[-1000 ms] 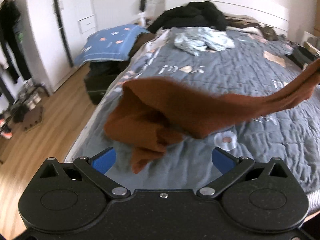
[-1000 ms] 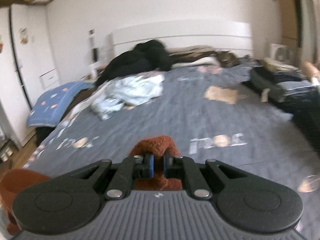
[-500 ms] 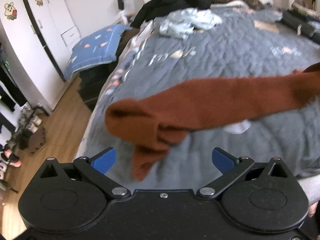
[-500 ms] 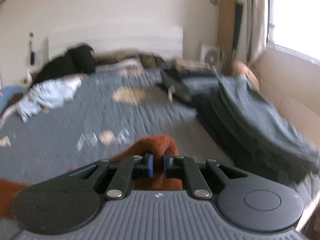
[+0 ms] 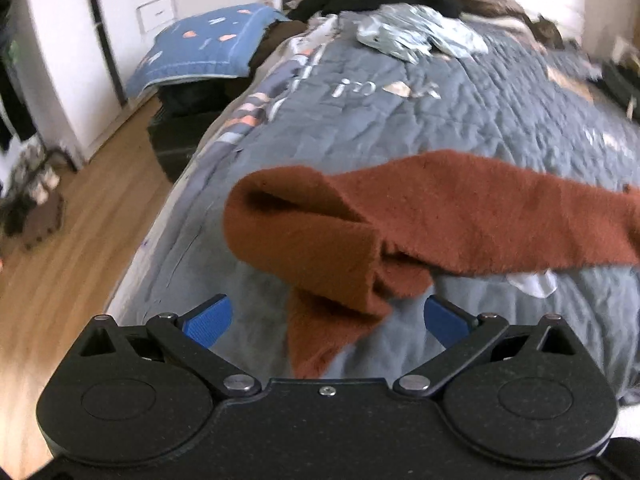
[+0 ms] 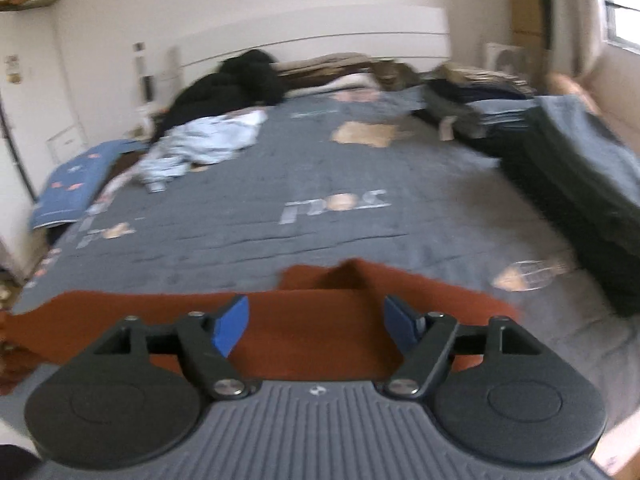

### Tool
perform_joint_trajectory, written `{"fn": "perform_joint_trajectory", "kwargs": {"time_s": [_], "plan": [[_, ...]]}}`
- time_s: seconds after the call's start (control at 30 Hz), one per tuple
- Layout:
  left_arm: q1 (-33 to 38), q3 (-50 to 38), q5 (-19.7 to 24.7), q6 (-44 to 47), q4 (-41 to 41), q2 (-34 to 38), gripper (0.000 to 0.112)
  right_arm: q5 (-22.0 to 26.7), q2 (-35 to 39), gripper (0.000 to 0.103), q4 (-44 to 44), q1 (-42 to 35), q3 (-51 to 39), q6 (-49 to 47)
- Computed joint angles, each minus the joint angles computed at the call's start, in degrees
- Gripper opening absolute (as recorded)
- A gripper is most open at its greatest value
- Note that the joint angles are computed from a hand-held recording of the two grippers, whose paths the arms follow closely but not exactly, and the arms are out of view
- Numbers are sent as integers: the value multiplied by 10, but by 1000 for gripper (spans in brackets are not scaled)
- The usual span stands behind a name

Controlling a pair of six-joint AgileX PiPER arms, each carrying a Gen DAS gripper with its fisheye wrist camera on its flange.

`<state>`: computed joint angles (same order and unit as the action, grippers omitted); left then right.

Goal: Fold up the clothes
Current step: 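Pull the scarf end away with the right tool while the left tool grasps the other end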

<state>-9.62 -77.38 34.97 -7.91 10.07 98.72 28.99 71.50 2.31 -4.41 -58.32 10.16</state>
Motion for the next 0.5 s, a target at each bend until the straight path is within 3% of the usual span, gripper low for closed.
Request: {"fn": "perform_joint_trajectory", "kwargs": {"time_s": [0.1,0.17,0.23,0.27,0.37,0.5], "plan": [[-14,-15,8,-24,45,36,100,-15,24,75,6,60,-7,46],[-16,-27,15,-17,47,58,73,-21,47,76,-12,102,-15,87],[-9,-43,32,-1,44,75,26,-27,61,76,-33,135,-19,126],[-5,-45,36,3,50,76,16,-28,66,76,-37,149,-21,139],[19,-27,21,55,51,54,12,-31,84,76,-36,178,-32,159],[55,19,-14,121,127,-11,11,-30,109,76,-28,196,-53,161]]}}
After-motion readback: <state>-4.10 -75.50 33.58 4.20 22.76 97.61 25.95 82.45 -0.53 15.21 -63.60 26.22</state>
